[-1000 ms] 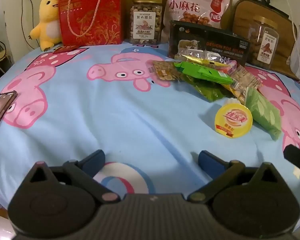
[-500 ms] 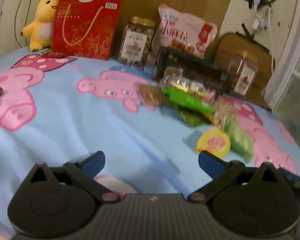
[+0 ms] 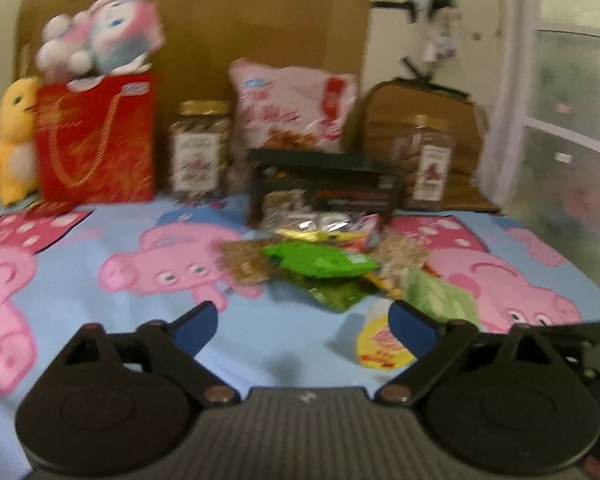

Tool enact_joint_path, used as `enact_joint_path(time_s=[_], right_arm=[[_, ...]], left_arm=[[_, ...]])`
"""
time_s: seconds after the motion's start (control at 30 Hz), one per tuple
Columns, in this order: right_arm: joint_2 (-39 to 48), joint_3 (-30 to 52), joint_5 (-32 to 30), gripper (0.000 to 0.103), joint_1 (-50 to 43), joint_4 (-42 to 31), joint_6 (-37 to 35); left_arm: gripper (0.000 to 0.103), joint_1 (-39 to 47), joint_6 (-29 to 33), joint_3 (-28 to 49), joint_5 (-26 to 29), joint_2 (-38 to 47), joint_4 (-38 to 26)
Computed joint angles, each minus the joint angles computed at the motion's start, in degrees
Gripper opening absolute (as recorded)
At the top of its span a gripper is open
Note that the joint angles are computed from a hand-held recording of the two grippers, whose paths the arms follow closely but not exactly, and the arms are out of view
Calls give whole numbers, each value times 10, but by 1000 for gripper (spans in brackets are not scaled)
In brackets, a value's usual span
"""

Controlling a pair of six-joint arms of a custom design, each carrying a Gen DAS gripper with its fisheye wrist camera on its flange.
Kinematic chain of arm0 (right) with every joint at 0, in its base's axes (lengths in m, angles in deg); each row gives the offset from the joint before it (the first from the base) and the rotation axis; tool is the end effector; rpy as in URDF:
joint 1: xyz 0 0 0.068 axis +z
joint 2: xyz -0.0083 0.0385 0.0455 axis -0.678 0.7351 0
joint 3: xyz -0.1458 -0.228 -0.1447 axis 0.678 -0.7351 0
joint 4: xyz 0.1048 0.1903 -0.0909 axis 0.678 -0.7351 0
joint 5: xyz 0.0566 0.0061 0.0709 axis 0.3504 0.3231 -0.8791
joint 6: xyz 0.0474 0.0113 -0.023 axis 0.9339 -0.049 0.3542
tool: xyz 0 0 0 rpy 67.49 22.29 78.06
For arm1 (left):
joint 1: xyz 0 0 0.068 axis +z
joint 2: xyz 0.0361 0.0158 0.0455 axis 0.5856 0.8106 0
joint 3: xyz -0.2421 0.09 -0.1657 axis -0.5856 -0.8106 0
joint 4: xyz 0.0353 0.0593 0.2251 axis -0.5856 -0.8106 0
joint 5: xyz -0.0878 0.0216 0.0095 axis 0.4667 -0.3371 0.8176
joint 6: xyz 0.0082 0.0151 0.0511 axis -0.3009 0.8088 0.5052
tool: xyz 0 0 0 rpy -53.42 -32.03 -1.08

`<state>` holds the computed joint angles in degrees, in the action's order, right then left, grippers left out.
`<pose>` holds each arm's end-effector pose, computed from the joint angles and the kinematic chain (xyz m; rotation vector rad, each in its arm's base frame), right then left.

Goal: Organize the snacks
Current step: 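Grasp the yellow jelly cup with the left tool and drop it into the black box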

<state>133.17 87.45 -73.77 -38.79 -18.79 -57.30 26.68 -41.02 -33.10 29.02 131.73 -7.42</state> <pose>0.2548 0.0362 0.1311 -0.5820 2.0600 0.5332 0.2212 -0.0360 0.1435 0.0322 2.0541 -0.1886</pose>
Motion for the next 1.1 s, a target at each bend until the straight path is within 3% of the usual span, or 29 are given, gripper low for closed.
enact_joint_path(time_s=[0.1, 0.2, 0.27, 0.4, 0.53, 0.7, 0.83, 0.97, 1.1], right_arm=[[1, 12, 8, 25, 12, -9, -18], [4, 34, 6, 21, 15, -34, -25], [9, 52, 0, 21, 12, -58, -29], [25, 71, -18, 21, 7, -81, -30], [26, 75, -13, 14, 12, -90, -33], [-12, 79, -49, 12, 3, -107, -31], [-27, 105, -60, 12, 8, -111, -11], [-20, 169, -56, 12, 14, -131, -4], [29, 272, -34, 12, 21, -149, 1]], left_arm=[[87, 24, 32, 20, 72, 29, 4], [75, 46, 47, 48, 146, 46, -28], [58, 50, 49, 65, 172, 62, -45], [38, 69, 36, 101, 251, 94, -90], [27, 79, 13, 94, 266, 96, -79], [27, 107, -3, 92, 291, 28, -117], [27, 114, -5, 138, 290, -13, -175], [27, 106, 8, 240, 274, -9, -247], [27, 98, 6, 364, 253, 53, -292]])
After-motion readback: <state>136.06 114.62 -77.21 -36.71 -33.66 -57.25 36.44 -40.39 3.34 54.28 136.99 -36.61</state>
